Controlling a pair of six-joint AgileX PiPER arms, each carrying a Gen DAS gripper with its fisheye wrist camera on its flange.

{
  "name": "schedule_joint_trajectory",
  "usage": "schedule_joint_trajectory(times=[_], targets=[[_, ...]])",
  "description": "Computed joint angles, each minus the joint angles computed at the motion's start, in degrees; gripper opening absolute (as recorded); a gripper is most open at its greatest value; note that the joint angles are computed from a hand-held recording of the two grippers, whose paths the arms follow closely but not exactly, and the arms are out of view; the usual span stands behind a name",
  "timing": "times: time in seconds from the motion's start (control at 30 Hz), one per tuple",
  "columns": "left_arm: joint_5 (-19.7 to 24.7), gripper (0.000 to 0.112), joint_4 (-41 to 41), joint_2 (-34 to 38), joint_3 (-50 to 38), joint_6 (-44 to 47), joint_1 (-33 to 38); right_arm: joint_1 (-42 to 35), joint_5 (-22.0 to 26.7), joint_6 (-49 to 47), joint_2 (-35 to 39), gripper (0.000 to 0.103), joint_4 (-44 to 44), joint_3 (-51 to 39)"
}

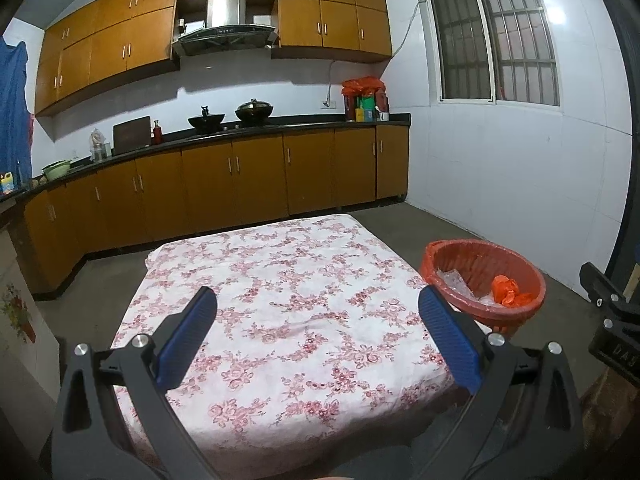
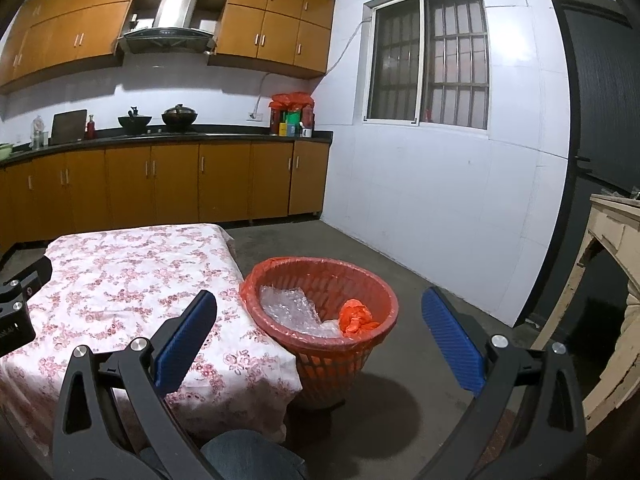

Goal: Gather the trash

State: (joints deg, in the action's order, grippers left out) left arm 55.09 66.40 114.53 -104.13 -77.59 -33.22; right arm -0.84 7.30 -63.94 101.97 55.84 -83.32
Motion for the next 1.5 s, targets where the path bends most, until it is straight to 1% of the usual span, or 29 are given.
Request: schedule_joint_trajectory(times=[0.23,0.37,0.67,1.5], targets=[[0.70,0.099,0.91,0.09,0.45,-0.85,-0.68,0.33,-1.47,-3.16,-0.65,0.101,2.96,1.60],[1.21,0.099,1.38,0.11,0.72,-1.16,-1.31,0.29,-1.61,-0.51,-0.71,0.101,0.64,1.73],[1.23,0.099,1.14,0.19,0.43,-1.17,-1.58,0.20,-1.79,-2.89,-0.93,0.101,3.28,2.26],[0.86,0.099,0.66,0.00,0.75,-1.46,-1.84,0.35,-1.98,-2.47,-1.05,0.101,2.85,2.46]])
